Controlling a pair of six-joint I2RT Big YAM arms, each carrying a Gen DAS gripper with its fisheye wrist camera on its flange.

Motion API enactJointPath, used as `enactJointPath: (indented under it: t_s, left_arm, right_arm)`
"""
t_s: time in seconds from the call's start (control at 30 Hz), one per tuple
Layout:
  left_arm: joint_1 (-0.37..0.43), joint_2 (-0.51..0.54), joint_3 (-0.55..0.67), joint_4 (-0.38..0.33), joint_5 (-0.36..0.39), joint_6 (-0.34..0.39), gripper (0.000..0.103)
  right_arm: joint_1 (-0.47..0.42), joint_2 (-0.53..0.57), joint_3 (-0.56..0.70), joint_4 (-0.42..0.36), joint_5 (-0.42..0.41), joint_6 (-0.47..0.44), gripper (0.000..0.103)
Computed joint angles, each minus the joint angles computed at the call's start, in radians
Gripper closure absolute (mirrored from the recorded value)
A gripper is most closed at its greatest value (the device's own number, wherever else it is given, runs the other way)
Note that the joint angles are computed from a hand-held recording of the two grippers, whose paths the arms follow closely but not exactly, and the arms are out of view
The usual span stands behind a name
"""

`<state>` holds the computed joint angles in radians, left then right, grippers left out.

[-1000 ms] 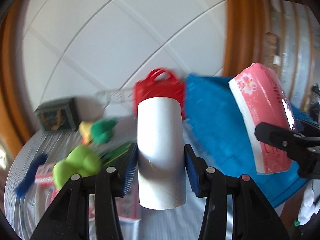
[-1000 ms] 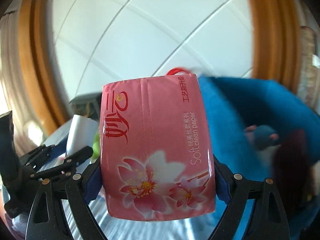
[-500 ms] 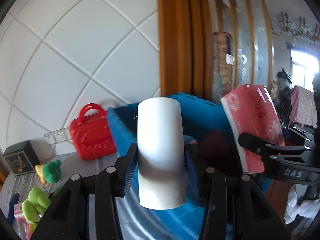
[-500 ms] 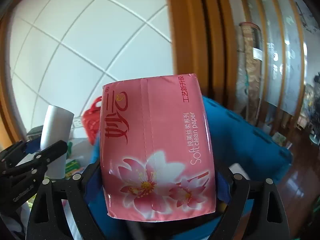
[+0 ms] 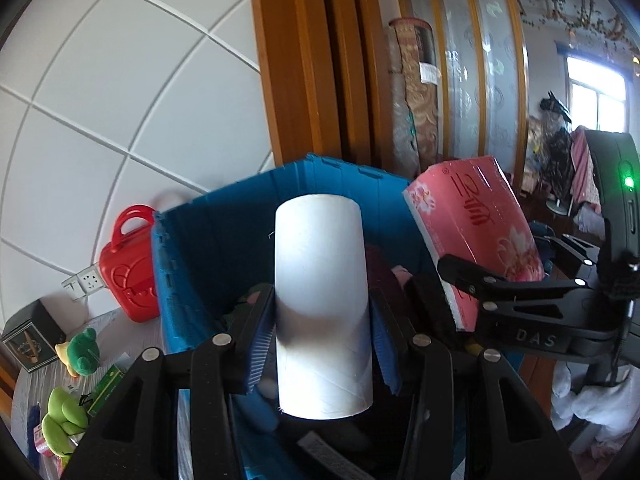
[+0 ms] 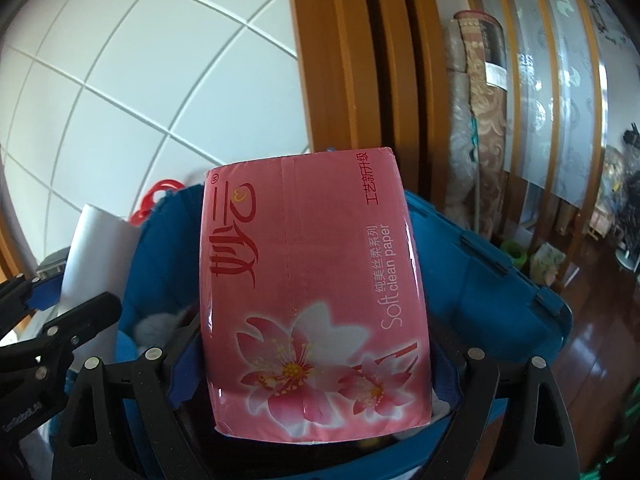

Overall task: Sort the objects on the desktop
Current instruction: 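Lift both held items and carry them over the blue bin, then open both grippers to drop the items into the blue bin, then withdraw both open grippers from the bin back toward the pile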

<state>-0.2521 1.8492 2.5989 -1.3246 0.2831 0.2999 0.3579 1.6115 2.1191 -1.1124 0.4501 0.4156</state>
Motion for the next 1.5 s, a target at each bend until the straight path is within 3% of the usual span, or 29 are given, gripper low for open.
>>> enactJointPath:
  t_s: [0.23,0.3,0.37,0.5,0.57,0.83,1.17,1.37,1.5]
  left_arm:
    - [-0.02,0.054,0.105,-0.068,-0.058,0.009,0.055]
    - [-0.018,0.053,0.106,-0.067,-0.063,0.005,0.034]
    - [-0.014,0.028,0.062,-0.037,-0.056,0.003,0.024]
    - [-0.011,0.022,0.05,-0.03,-0.055,-0.002,0.023]
    - [-0.006,0.025,0.051,-0.037,-0.047,-0.01,0.023]
    - [0.045,-0.051,-0.084,0.035,-0.022,-0.073,0.023]
    - [0.217,-0.163,-0.278,0.144,-0.048,-0.171,0.022]
    - [0.348,-0.175,-0.309,0.168,-0.016,-0.185,0.022]
    - [0.442,-0.166,-0.305,0.174,0.026,-0.174,0.021]
  right_arm:
    - [-0.038,0.004,-0.003,-0.033,-0.001,-0.019,0.012]
    - [-0.043,0.009,0.0,-0.039,-0.008,-0.024,0.012]
    - [-0.043,0.019,0.01,-0.054,-0.002,-0.024,0.012]
    - [-0.047,0.023,0.011,-0.068,-0.002,-0.013,0.009]
    - [-0.046,0.02,0.01,-0.069,0.01,-0.011,0.001]
    - [-0.038,0.019,0.012,-0.068,0.012,-0.02,0.0]
    - [0.052,0.055,0.087,-0.028,-0.025,-0.062,0.0]
    - [0.151,0.136,0.248,0.005,-0.008,-0.12,0.0]
    - [0.22,0.234,0.427,-0.012,0.01,-0.141,0.0]
